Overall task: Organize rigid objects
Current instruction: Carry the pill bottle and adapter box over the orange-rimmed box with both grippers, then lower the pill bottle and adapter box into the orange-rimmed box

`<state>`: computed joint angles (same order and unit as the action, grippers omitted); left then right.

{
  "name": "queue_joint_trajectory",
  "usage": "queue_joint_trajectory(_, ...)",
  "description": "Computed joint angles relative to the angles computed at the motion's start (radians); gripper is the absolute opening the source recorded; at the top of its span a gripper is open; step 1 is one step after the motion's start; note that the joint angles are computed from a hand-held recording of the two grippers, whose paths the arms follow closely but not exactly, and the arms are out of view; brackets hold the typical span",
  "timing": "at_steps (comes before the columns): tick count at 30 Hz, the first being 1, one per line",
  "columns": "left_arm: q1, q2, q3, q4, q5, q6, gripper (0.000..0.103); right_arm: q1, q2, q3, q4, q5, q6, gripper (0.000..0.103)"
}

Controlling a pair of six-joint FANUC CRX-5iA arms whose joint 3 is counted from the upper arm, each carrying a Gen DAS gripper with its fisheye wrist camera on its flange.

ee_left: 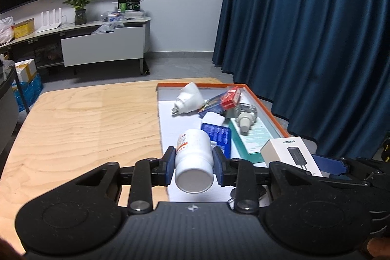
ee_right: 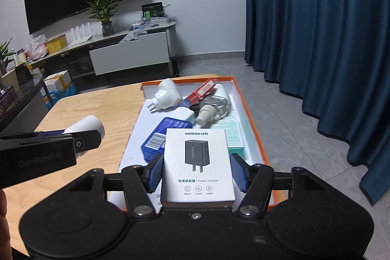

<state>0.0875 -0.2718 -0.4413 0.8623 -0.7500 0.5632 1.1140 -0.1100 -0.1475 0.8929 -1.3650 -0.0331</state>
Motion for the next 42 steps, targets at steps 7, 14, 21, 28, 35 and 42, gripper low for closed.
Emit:
queue_joint_trajectory(7,-0.042,0.021,0.018,-0.005,0.017,0.013,0.034,-0.019,-0.022,-0.022,0.002,-0.009,-0.014,0.071)
queue_joint_trajectory(14,-0.061,0.040,0.034,-0.019,0.029,0.034,0.034,-0.053,-0.032,-0.034,-0.009,0.010,0.000,0.071)
queue_joint_trajectory(21,-0.073,0.061,0.053,-0.035,0.035,0.054,0.034,-0.076,-0.032,-0.035,-0.014,0.028,0.016,0.071)
queue_joint_trajectory(28,-0.084,0.088,0.079,-0.053,0.039,0.074,0.034,-0.119,-0.028,-0.031,-0.028,0.067,0.046,0.071)
queue_joint_trajectory(35,-0.094,0.111,0.104,-0.065,0.039,0.089,0.034,-0.157,-0.018,-0.021,-0.035,0.099,0.078,0.071)
queue_joint_trajectory(42,-0.104,0.129,0.128,-0.075,0.036,0.101,0.034,-0.181,-0.021,-0.027,-0.041,0.121,0.088,0.071)
